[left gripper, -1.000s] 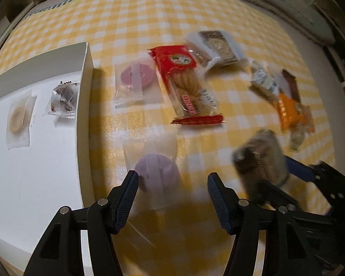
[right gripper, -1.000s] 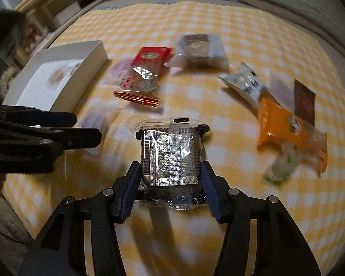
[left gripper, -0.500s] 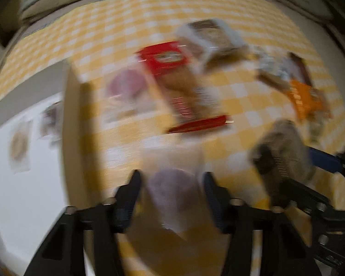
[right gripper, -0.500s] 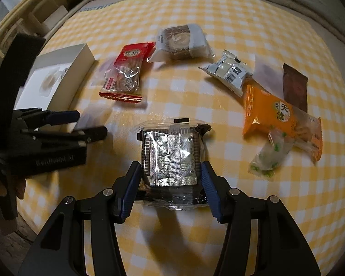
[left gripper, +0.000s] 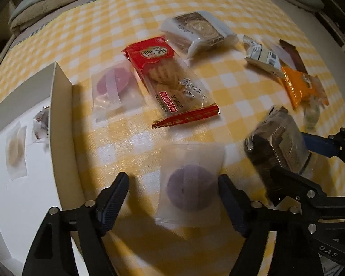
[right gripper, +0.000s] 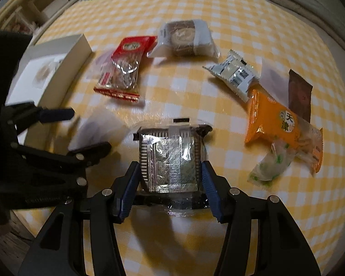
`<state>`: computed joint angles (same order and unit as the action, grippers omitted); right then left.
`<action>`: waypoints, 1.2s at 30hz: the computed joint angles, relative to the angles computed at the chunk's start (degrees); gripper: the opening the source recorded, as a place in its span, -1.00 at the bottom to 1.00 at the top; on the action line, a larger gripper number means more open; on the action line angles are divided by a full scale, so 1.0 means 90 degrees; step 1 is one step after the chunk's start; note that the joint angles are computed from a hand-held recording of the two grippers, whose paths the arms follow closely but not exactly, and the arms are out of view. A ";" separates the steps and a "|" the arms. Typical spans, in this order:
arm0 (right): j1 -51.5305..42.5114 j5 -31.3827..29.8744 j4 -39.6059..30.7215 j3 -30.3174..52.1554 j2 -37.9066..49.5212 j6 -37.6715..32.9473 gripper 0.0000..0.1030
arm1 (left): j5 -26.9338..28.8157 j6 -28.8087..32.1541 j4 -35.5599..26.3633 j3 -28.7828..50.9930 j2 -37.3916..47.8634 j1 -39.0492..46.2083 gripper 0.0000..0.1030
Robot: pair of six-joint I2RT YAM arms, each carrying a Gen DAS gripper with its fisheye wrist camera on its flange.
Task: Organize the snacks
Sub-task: 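Grasp the silver-foil square cake with the right gripper while the left gripper grasps the purple round cake, then carry both cakes into the white box and open both grippers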
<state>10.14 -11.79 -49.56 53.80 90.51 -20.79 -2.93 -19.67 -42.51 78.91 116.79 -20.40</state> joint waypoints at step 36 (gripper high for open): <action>0.0738 -0.0456 0.0054 0.1033 -0.2083 0.1940 0.02 | 0.0046 0.0632 0.0372 -0.2784 -0.6053 0.1062 -0.11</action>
